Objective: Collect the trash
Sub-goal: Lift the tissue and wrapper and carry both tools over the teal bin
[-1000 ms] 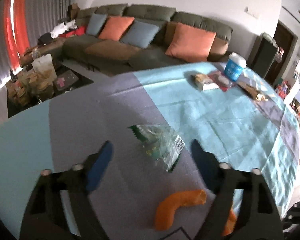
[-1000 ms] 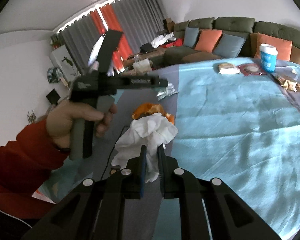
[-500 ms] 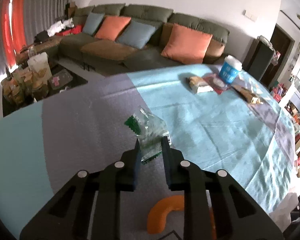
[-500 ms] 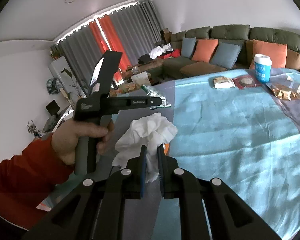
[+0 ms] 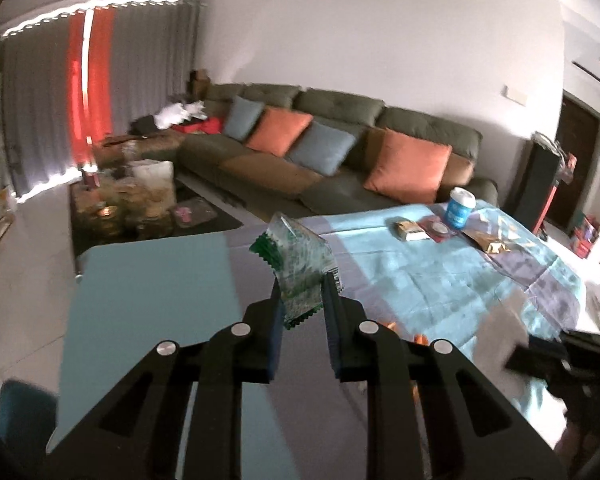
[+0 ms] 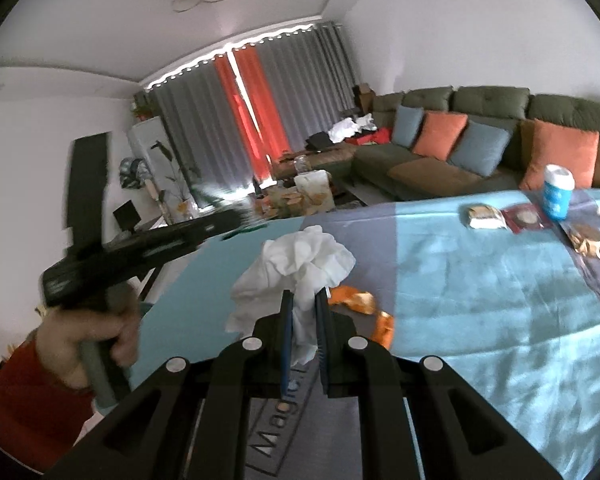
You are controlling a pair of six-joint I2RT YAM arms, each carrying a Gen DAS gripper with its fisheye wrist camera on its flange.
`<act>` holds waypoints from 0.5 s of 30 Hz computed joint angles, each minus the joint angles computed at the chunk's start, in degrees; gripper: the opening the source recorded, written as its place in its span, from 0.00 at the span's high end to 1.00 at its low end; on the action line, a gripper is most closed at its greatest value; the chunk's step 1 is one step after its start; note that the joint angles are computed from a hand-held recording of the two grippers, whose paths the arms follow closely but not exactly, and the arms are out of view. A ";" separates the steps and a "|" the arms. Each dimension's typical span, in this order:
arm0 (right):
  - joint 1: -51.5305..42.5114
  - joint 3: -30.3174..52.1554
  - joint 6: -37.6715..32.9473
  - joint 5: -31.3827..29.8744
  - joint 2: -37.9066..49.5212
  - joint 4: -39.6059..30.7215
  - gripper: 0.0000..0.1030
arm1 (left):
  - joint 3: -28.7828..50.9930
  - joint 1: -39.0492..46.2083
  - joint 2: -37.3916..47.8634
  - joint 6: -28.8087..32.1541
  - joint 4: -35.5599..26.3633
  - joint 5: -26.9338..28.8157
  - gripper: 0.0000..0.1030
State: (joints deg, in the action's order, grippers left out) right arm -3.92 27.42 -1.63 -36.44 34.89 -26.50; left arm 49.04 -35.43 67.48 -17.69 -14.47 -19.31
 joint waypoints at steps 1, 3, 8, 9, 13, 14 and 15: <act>1.33 0.17 0.53 0.72 -0.56 0.01 0.91 | -1.49 -0.94 -3.33 -0.83 -1.75 -2.16 0.82; 5.13 0.36 2.11 3.46 -2.06 0.21 0.91 | -3.88 -2.72 -9.07 -2.38 -5.06 -5.45 0.82; 16.68 1.28 5.42 12.58 -2.96 1.89 0.91 | -7.07 -8.65 -21.18 -7.36 -15.11 -14.46 0.82; 19.14 1.45 6.17 14.42 -2.96 2.31 0.91 | -7.33 -9.87 -22.90 -8.43 -17.00 -15.90 0.82; 28.78 2.26 8.42 20.29 0.34 6.23 0.91 | -7.46 -16.40 -29.56 -15.06 -27.34 -24.00 0.82; 31.60 2.58 8.79 22.31 1.83 7.51 0.91 | -7.19 -18.41 -31.41 -17.87 -31.24 -26.45 0.82; 34.08 2.90 9.18 24.24 3.05 8.48 0.91 | -6.99 -20.34 -32.33 -20.44 -34.29 -28.76 0.82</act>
State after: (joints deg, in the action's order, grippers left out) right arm 30.16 30.32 7.55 -12.19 37.94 -18.02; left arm 42.05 -55.77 35.15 -38.13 -48.76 -48.07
